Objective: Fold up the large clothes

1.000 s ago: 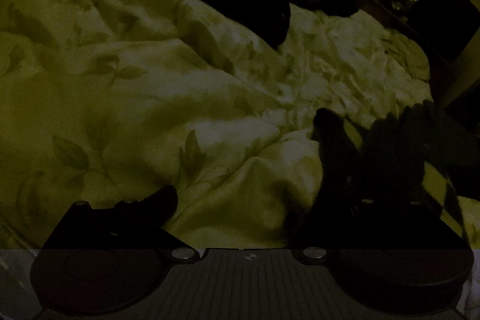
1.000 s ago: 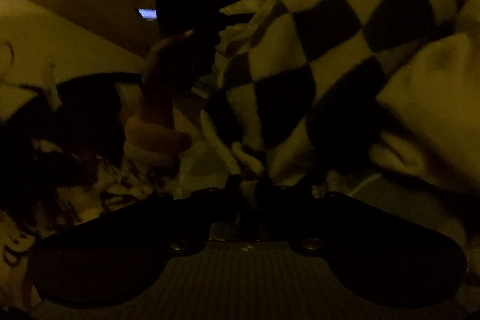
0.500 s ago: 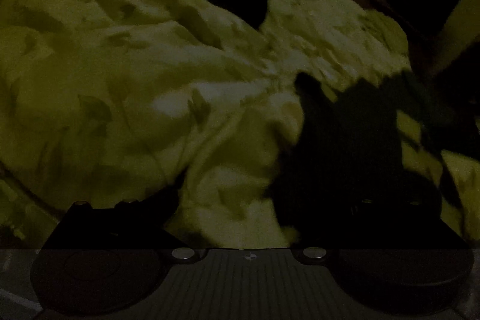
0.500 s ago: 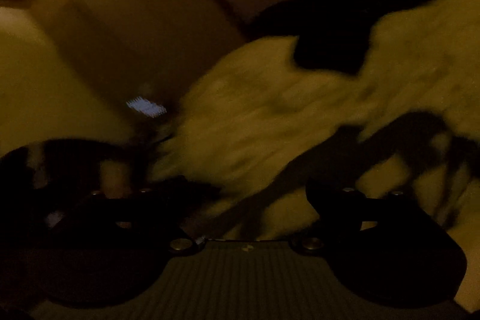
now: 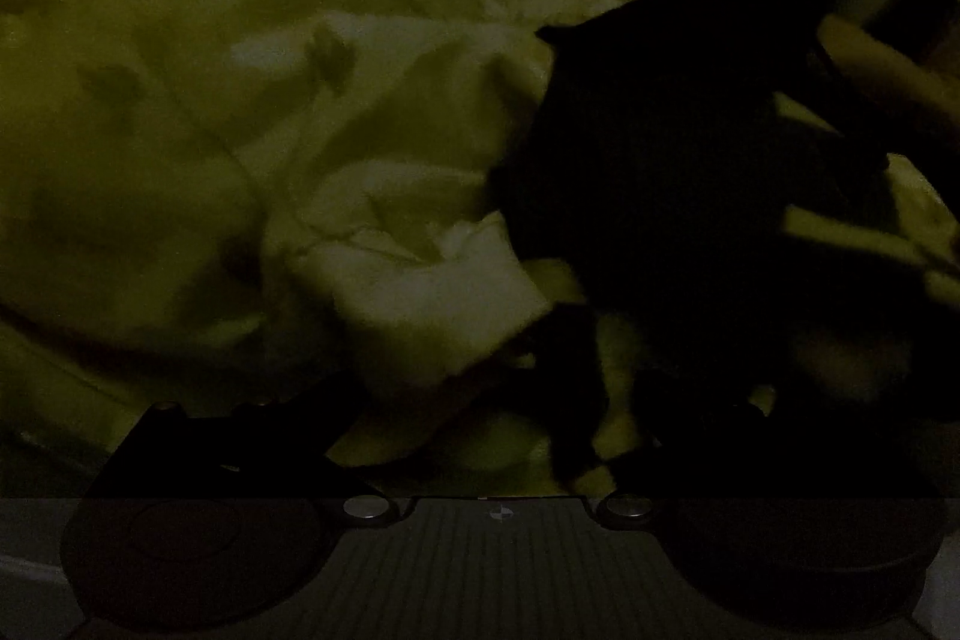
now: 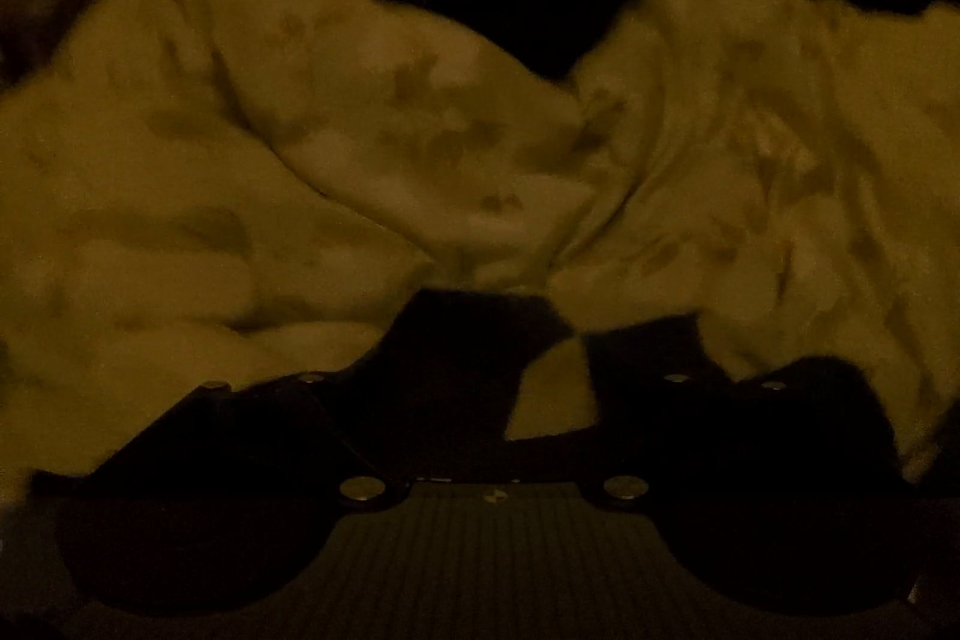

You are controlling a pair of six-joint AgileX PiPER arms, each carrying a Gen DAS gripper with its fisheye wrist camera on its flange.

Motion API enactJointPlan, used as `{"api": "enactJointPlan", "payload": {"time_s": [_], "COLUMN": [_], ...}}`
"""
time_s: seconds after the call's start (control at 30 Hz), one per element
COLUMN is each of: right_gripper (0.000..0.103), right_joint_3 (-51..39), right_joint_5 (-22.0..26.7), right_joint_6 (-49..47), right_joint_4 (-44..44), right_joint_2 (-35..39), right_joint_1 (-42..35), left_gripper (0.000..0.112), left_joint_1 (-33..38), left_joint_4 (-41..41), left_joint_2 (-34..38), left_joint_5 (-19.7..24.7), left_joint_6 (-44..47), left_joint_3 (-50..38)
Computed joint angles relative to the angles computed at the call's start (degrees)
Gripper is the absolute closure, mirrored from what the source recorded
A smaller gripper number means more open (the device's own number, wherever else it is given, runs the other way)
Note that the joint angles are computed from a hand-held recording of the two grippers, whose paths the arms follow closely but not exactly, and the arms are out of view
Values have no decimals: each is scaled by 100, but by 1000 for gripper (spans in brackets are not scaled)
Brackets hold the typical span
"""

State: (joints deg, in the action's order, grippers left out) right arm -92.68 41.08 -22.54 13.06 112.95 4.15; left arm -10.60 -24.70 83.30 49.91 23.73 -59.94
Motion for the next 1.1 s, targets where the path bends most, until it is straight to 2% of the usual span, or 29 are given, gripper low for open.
{"api": "enactJointPlan", "payload": {"time_s": [0.03, 0.07, 0.1, 0.13, 0.17, 0.23, 0.27, 0.33, 0.37, 0.43, 0.53, 0.63, 0.7, 0.73, 0.83, 0.87, 0.97, 1.0, 1.1], "right_gripper": [25, 32, 54, 68, 85, 93, 95, 96, 96, 97, 97, 97, 97, 98, 98, 98, 98, 98, 98], "right_joint_3": [71, 85, 48, -14, 112, 686, 1091, 1672, 1920, 2221, 2588, 3049, 3379, 3470, 3677, 3709, 3760, 3840, 4321], "right_joint_5": [-219, -290, -213, -100, -216, -947, -1416, -2038, -2269, -2366, -2068, -1442, -1082, -884, -291, -57, 790, 1110, 2175], "right_joint_6": [124, 134, 36, -284, -514, -968, -1488, -2400, -2766, -3472, -4680, -5979, -6679, -6696, -6651, -6569, -6145, -6020, -5882], "right_joint_4": [-365, -502, -409, -87, 114, 455, 970, 2115, 2688, 3834, 5553, 7272, 8159, 8270, 8502, 8508, 8384, 8364, 8345], "right_joint_2": [42, 72, 80, 98, 53, -209, -425, -842, -1094, -1552, -2276, -2966, -3419, -3666, -4305, -4480, -4819, -4944, -5412], "right_joint_1": [111, 168, 176, 114, 94, 76, 19, -87, -173, -402, -917, -1569, -1937, -2139, -2757, -3004, -3791, -4100, -5287], "left_gripper": [9, 9, 9, 9, 9, 9, 9, 9, 11, 17, 20, 22, 14, 9, 9, 9, 9, 9, 9], "left_joint_1": [5, -22, -27, 6, 62, 159, 149, 86, 123, 150, 156, -37, -141, -173, 70, 45, -98, -66, -149], "left_joint_4": [-151, -194, -267, -360, -488, -706, -667, -525, -552, -615, -701, -398, -176, -112, -776, -770, -674, -954, -2387], "left_joint_2": [30, 8, -42, -82, -144, -238, -255, -340, -395, -525, -692, -746, -746, -747, -975, -1094, -1313, -1312, -1079], "left_joint_5": [-73, -197, -320, -379, -421, -427, -417, -464, -420, -348, -267, -376, -411, -470, -282, -303, -594, -753, -1261], "left_joint_6": [66, 41, 53, 60, 42, 159, 144, -45, -31, 57, 201, -114, -350, -525, -120, -85, -29, 296, 1996], "left_joint_3": [46, 109, 171, 198, 238, 268, 246, 243, 232, 172, 83, 58, 26, 22, 84, 95, 72, 97, 204]}}
